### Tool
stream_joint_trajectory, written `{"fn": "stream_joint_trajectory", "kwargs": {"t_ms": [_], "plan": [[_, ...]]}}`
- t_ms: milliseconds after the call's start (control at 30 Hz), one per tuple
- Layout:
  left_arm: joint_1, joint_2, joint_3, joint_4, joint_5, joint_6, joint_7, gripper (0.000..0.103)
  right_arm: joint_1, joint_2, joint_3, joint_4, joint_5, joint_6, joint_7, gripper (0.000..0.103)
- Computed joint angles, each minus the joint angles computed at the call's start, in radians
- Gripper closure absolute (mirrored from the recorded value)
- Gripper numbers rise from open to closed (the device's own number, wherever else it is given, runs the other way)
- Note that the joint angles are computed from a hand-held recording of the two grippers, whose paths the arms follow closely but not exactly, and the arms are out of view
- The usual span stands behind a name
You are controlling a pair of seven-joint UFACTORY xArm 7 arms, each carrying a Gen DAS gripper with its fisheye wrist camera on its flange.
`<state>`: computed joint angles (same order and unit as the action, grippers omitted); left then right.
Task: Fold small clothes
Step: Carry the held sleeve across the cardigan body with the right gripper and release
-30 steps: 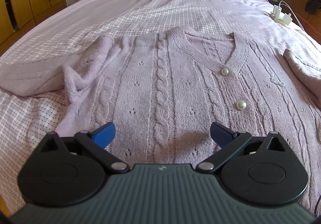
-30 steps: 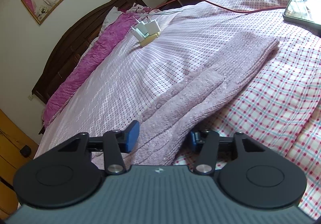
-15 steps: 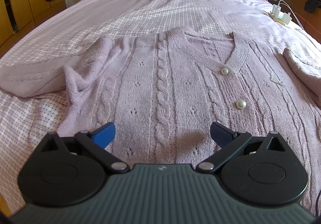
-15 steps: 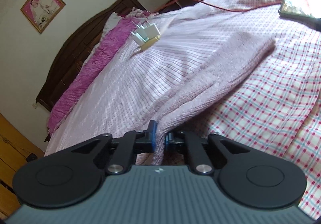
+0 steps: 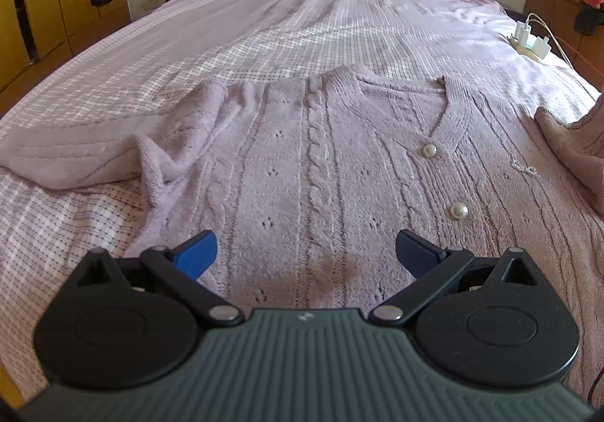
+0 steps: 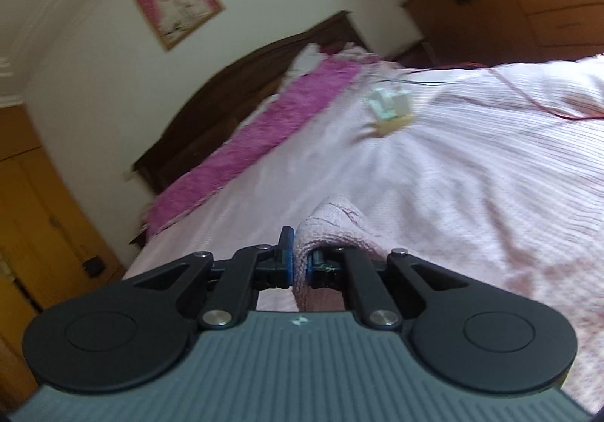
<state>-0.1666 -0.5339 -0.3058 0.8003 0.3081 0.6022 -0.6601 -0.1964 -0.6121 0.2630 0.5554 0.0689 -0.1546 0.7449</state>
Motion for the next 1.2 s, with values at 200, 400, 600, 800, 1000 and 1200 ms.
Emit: {"fn": "stream_joint_trajectory", "kwargs": {"t_ms": [200,400,600,800,1000,1200], "plan": [[0.021,-0.028,0.003,-0.006,0.020,-0.010,0.000,0.000,-0.027,0.043,0.109,0.100,-0.014,0.011,0.027,0.096],[0.064,-0.059,-0.003,-0.014,0.061,-0.029,0.003,0.000,-0.124,0.090,0.285,0.211,-0.052,0.022,0.092,0.096],[0.089,-0.076,0.008,-0.022,0.055,-0.044,0.006,0.000,-0.197,0.151,0.443,0.302,-0.106,0.033,0.174,0.096],[0.097,-0.083,0.018,-0.040,0.038,-0.055,0.017,0.000,-0.260,0.228,0.594,0.348,-0.157,0.046,0.267,0.096],[0.094,-0.082,0.032,-0.057,0.016,-0.079,0.036,0.000,-0.350,0.295,0.732,0.352,-0.228,0.052,0.364,0.096],[0.104,-0.079,0.039,-0.072,0.003,-0.103,0.050,0.000,-0.376,0.394,0.794,0.364,-0.276,0.048,0.387,0.096]]}}
